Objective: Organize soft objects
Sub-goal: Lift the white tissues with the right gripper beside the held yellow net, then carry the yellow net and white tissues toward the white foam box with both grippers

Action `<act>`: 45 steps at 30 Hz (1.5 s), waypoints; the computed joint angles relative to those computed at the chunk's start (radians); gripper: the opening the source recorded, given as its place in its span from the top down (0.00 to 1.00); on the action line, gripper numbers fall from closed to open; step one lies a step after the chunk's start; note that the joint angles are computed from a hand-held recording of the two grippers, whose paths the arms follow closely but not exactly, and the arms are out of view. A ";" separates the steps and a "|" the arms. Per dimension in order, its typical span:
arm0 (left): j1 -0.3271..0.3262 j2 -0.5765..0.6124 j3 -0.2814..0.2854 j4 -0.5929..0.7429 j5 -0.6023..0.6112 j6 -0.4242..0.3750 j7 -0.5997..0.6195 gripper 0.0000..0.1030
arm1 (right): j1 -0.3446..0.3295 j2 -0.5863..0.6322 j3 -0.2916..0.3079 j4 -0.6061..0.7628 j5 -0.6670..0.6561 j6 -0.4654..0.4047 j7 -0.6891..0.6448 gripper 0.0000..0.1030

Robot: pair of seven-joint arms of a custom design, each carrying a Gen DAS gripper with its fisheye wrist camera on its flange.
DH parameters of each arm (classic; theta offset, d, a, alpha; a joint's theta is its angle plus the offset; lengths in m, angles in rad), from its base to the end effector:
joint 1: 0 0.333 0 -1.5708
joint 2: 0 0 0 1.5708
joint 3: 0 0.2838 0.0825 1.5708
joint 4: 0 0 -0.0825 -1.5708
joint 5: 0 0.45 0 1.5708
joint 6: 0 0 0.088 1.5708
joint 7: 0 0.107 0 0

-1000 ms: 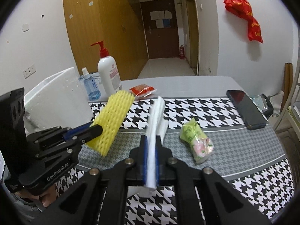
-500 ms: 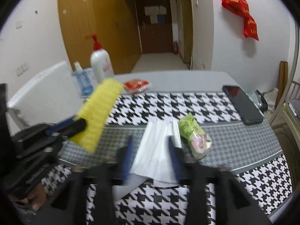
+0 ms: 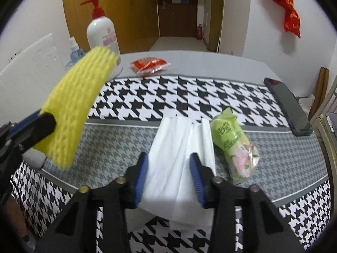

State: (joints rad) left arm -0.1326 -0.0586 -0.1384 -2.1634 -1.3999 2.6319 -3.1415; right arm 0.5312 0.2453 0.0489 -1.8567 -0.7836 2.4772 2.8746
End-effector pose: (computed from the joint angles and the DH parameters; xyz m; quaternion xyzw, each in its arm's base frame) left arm 0.5986 -0.1415 0.3972 -0.3562 0.7957 -0.4698 0.1388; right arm 0.5844 0.3841 0.3635 -0.6016 0.7268 -0.2516 0.2156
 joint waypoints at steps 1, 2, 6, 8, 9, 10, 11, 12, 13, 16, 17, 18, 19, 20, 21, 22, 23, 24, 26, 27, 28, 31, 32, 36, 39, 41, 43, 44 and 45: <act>0.000 0.000 0.000 -0.001 0.002 0.001 0.000 0.90 | -0.002 0.006 0.002 0.005 0.011 -0.005 -0.009 0.65; 0.000 -0.001 0.000 -0.001 0.005 0.000 -0.001 0.90 | -0.002 0.014 0.003 0.014 0.021 -0.017 -0.021 0.70; 0.002 -0.003 0.003 -0.001 0.001 -0.007 -0.001 0.90 | 0.014 0.021 -0.005 0.020 -0.016 -0.045 0.003 0.82; 0.003 -0.005 0.004 -0.002 0.001 -0.013 -0.003 0.90 | 0.019 0.024 -0.005 0.021 -0.029 -0.048 0.009 0.86; 0.003 -0.006 0.004 -0.003 0.000 -0.014 0.000 0.90 | 0.018 0.019 -0.007 0.013 -0.031 -0.034 0.021 0.88; 0.003 -0.006 0.004 -0.004 -0.002 -0.013 0.001 0.90 | 0.014 0.009 -0.008 0.000 -0.030 -0.013 0.038 0.89; 0.003 -0.008 0.005 -0.005 -0.002 -0.013 0.002 0.90 | 0.011 -0.001 -0.009 -0.011 -0.033 0.001 0.051 0.92; 0.004 -0.008 0.005 -0.004 -0.002 -0.014 0.000 0.90 | 0.009 -0.020 -0.012 -0.031 -0.051 0.026 0.076 0.93; 0.004 -0.008 0.006 -0.004 -0.004 -0.019 -0.002 0.90 | 0.008 -0.044 -0.014 -0.054 -0.078 0.057 0.108 0.94; 0.005 -0.009 0.008 -0.005 -0.010 -0.022 0.000 0.90 | 0.010 -0.109 -0.007 -0.098 -0.207 0.078 0.225 0.94; 0.006 -0.011 0.008 -0.006 -0.012 -0.026 0.003 0.90 | 0.005 -0.126 0.003 -0.107 -0.229 0.073 0.245 0.94; 0.006 -0.013 0.008 -0.008 -0.015 -0.027 0.007 0.90 | 0.000 -0.144 0.013 -0.117 -0.249 0.072 0.267 0.94; 0.005 -0.015 0.008 -0.010 -0.022 -0.025 0.015 0.90 | -0.005 -0.163 0.023 -0.127 -0.277 0.067 0.293 0.94; 0.004 -0.016 0.009 -0.011 -0.028 -0.023 0.021 0.90 | -0.010 -0.179 0.035 -0.135 -0.300 0.057 0.314 0.94; 0.004 -0.018 0.009 -0.012 -0.034 -0.025 0.027 0.90 | -0.016 -0.189 0.045 -0.138 -0.317 0.048 0.330 0.94; 0.004 -0.019 0.010 -0.013 -0.038 -0.028 0.032 0.90 | -0.021 -0.201 0.055 -0.144 -0.334 0.044 0.345 0.94; 0.004 -0.021 0.011 -0.015 -0.042 -0.029 0.036 0.90 | -0.025 -0.215 0.066 -0.151 -0.353 0.035 0.363 0.94; 0.004 -0.024 0.012 -0.018 -0.047 -0.031 0.042 0.90 | -0.028 -0.216 0.076 -0.145 -0.363 0.025 0.371 0.94; 0.004 -0.034 0.015 -0.025 -0.057 -0.040 0.052 0.90 | -0.034 -0.229 0.091 -0.152 -0.379 0.018 0.390 0.94; 0.003 -0.037 0.016 -0.026 -0.062 -0.045 0.058 0.90 | -0.037 -0.234 0.096 -0.157 -0.387 0.024 0.408 0.94; 0.002 -0.041 0.017 -0.028 -0.066 -0.047 0.066 0.90 | -0.041 -0.238 0.100 -0.164 -0.394 0.031 0.423 0.94; -0.002 -0.054 0.018 -0.041 -0.077 -0.039 0.090 0.90 | -0.044 -0.249 0.115 -0.179 -0.421 0.024 0.467 0.94; -0.001 -0.058 0.021 -0.043 -0.069 -0.047 0.082 0.90 | -0.044 -0.250 0.119 -0.181 -0.424 0.015 0.473 0.94; -0.002 -0.095 0.036 -0.067 -0.072 -0.085 0.088 0.90 | -0.038 -0.246 0.130 -0.173 -0.443 -0.031 0.480 0.93; -0.005 -0.131 0.050 -0.091 -0.095 -0.110 0.118 0.90 | -0.033 -0.251 0.135 -0.175 -0.451 -0.040 0.487 0.93; -0.007 -0.148 0.059 -0.102 -0.109 -0.122 0.134 0.90 | -0.030 -0.258 0.139 -0.179 -0.461 -0.050 0.497 0.93; -0.009 -0.168 0.066 -0.113 -0.123 -0.125 0.148 0.90 | -0.028 -0.264 0.143 -0.184 -0.471 -0.053 0.506 0.93; -0.011 -0.176 0.069 -0.117 -0.135 -0.122 0.155 0.90 | -0.026 -0.268 0.146 -0.185 -0.476 -0.058 0.509 0.93; -0.012 -0.187 0.074 -0.123 -0.150 -0.124 0.165 0.90 | -0.025 -0.272 0.148 -0.188 -0.485 -0.060 0.517 0.93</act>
